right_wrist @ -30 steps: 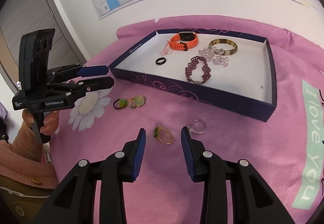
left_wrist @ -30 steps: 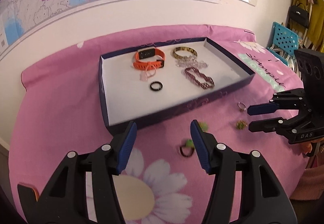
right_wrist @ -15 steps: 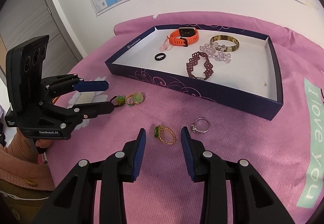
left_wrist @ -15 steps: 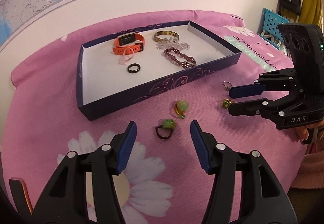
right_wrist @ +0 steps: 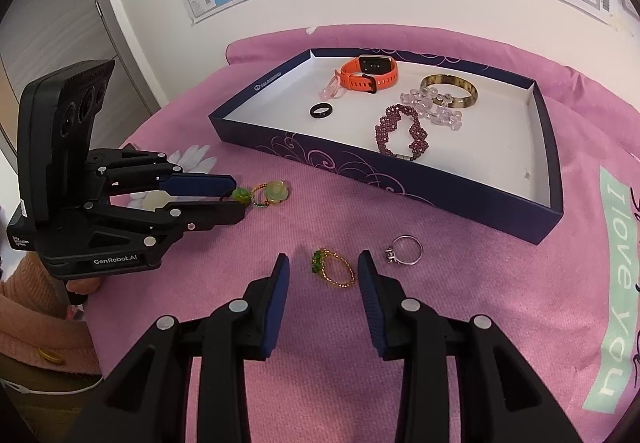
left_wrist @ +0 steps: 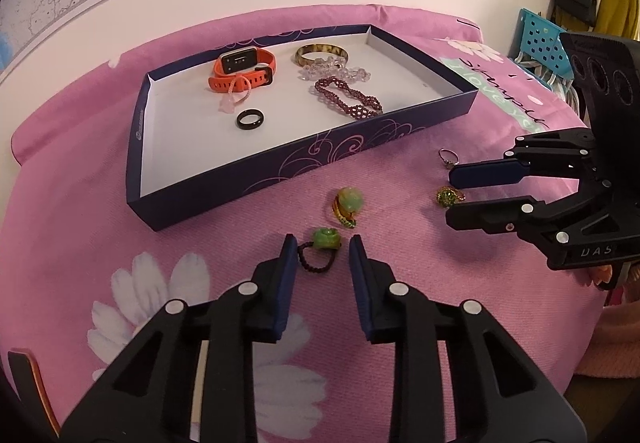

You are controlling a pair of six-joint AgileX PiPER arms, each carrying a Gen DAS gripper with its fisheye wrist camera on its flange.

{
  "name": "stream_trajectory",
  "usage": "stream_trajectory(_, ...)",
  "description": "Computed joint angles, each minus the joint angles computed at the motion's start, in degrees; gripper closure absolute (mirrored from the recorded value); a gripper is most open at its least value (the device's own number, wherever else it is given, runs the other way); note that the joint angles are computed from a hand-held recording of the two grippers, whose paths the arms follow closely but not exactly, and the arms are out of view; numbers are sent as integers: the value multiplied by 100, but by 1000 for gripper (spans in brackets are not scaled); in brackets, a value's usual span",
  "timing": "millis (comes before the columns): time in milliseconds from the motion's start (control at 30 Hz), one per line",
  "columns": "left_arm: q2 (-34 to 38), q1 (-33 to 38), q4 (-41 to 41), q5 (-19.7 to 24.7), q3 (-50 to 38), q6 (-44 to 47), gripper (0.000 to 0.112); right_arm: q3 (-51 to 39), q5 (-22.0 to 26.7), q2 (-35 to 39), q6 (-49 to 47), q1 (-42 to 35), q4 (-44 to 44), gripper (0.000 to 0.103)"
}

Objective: Organize jewelry
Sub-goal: 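Grasp the green-stone ring with the left gripper while the right grasps the gold ring, then lift both rings with both grippers and move them toward the tray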

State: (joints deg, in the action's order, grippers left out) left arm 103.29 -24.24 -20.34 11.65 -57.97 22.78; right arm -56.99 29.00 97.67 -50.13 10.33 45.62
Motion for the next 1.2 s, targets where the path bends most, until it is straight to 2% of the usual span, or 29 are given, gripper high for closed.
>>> stream_trajectory(133, -16, 19, -72, 21, 4, 36, 93, 6, -46, -14, 107, 37, -113, 80)
stream_trajectory(400, -49, 16, -258, 4, 57, 159, 93, -7, -72, -12, 223, 92, -271, 93)
stream_trajectory(500, -77, 29, -421, -12, 104, 301, 93, -21, -58, 3, 217, 84, -254, 102)
stream_trajectory(1067, -260, 112, -1168, 5, 247, 940, 94, 97, 62, -108, -305, -94, 436, 101)
stream_trajectory(1100, -253, 106, -1084, -9, 246, 864, 94, 58, 101, -64, -223, -108, 395, 99)
stream_trajectory(1167, -229, 104, -1007, 15, 231, 801, 94, -5, 173, 19, -151, -135, 380, 78)
stream_trajectory(1200, -209, 101, -1007, 37, 214, 795, 93, 11, 67, 14, -102, -87, 331, 76)
